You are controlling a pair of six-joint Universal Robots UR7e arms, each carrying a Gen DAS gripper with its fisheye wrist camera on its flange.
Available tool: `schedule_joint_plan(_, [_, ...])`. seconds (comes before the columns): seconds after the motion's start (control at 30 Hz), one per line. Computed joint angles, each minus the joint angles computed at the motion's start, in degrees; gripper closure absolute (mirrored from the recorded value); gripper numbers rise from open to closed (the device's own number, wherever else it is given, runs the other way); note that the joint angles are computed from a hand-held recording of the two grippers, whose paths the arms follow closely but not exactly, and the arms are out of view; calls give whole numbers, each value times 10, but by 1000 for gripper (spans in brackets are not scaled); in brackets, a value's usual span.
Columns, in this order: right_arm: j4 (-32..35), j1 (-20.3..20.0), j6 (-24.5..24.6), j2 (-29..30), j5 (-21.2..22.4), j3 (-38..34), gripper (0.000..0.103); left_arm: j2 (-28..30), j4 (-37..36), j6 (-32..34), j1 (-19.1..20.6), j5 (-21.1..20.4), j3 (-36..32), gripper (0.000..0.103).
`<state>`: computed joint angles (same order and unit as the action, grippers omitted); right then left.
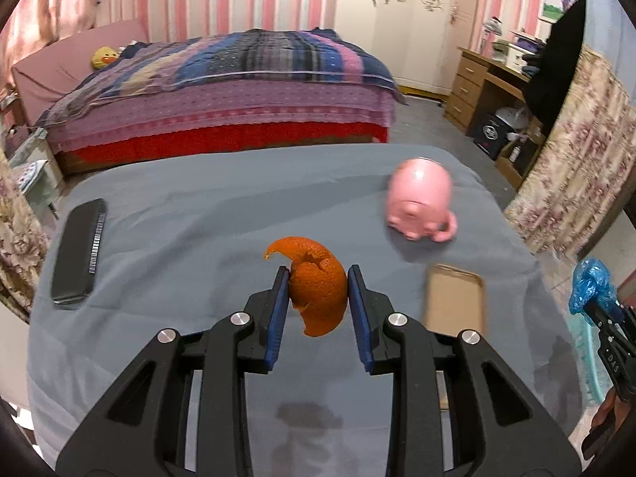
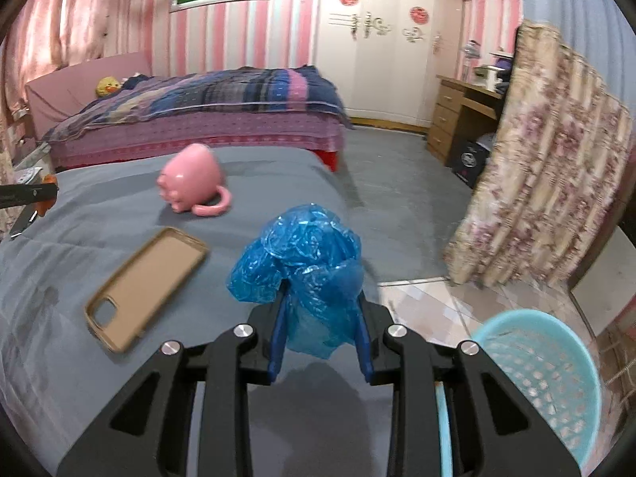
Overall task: Collect trash
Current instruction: 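Carry the orange peel with the left tool and the blue bag with the right tool to the basket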
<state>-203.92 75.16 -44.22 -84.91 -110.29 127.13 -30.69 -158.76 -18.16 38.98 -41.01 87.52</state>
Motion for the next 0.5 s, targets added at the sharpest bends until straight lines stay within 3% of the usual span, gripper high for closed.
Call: schedule_joint_plan(0.5, [15,-126,12,-150,63,51,74,94,-48,56,-65,-91,-66,74])
